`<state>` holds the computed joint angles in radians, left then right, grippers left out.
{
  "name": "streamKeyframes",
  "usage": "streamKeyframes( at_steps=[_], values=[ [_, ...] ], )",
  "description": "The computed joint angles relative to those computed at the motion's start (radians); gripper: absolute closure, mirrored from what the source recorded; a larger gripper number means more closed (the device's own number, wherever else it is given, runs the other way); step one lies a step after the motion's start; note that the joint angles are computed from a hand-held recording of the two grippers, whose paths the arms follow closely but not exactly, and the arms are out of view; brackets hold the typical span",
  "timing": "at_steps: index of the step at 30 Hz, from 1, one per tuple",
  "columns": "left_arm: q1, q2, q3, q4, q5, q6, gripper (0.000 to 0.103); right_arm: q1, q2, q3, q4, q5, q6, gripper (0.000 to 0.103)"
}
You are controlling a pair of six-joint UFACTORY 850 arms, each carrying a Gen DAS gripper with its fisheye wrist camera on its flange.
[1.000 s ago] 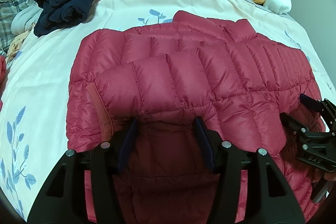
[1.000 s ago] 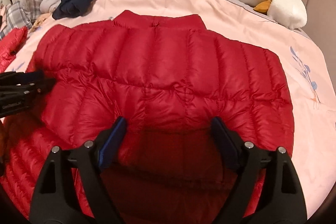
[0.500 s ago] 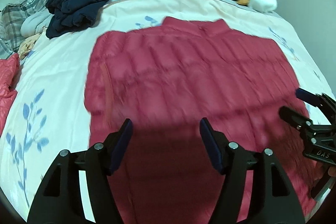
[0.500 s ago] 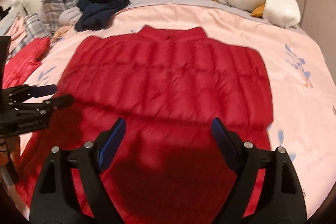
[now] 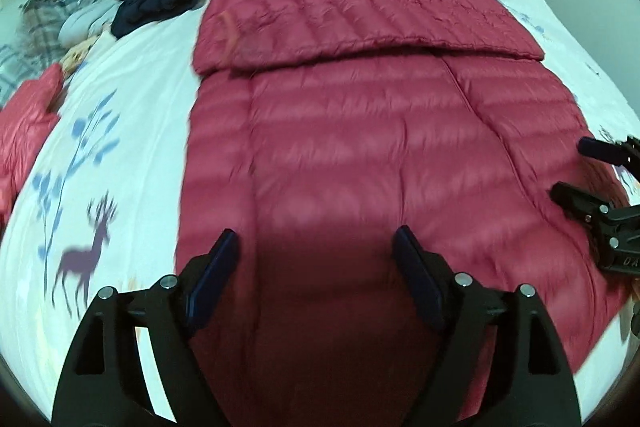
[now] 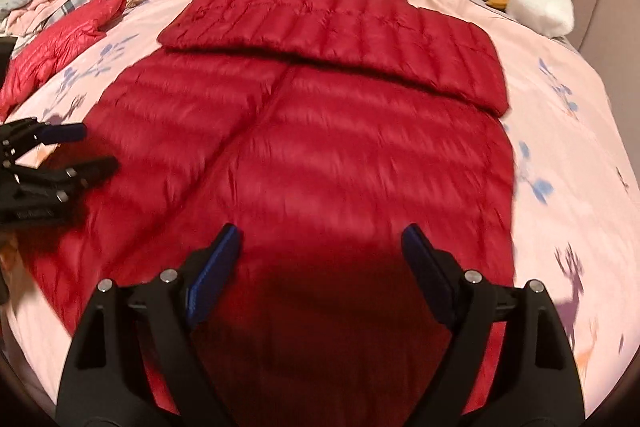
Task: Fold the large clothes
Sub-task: 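Release the hem and lift both grippers away from the jacket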
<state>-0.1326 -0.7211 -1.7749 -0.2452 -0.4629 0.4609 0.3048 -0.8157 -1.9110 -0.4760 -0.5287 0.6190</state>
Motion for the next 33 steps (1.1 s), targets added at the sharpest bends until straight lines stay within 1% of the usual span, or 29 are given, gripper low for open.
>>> streamKeyframes(
  at_steps=[1, 5, 6, 9, 11, 16, 22, 26, 29, 33],
  values=[
    [0.006, 0.022, 0.035, -0.014, 0.013, 0.015, 0.022, 0.006, 0.034, 0.059, -0.051, 0.014, 0.055, 0.018],
    [0.023, 0.085, 0.133, -0.076, 0.053, 0.065, 0.022, 0.016, 0.129, 0.225, -0.195, 0.074, 0.241, 0.018],
    [0.027, 0.100, 0.156, -0.092, 0.060, 0.075, 0.022, 0.018, 0.143, 0.250, -0.219, 0.084, 0.282, 0.018],
    [0.028, 0.134, 0.212, -0.094, 0.092, 0.070, 0.022, 0.033, 0.194, 0.337, -0.359, 0.103, 0.452, 0.018],
    [0.028, 0.152, 0.242, -0.086, 0.113, 0.069, 0.022, 0.042, 0.214, 0.370, -0.415, 0.103, 0.513, 0.018],
    [0.035, 0.199, 0.309, -0.066, 0.145, 0.052, 0.022, 0.052, 0.256, 0.433, -0.448, 0.109, 0.568, 0.017],
    [0.059, 0.215, 0.335, -0.084, 0.121, 0.043, 0.022, 0.061, 0.302, 0.499, -0.509, 0.114, 0.642, 0.017],
    [0.078, 0.228, 0.354, -0.146, 0.117, 0.080, 0.022, 0.064, 0.324, 0.527, -0.532, 0.115, 0.676, 0.017],
    [0.086, 0.237, 0.363, -0.159, 0.117, 0.087, 0.021, 0.064, 0.343, 0.551, -0.548, 0.120, 0.699, 0.017],
    [0.099, 0.249, 0.368, -0.197, 0.115, 0.110, 0.020, 0.065, 0.376, 0.587, -0.590, 0.104, 0.751, 0.014]
  ],
)
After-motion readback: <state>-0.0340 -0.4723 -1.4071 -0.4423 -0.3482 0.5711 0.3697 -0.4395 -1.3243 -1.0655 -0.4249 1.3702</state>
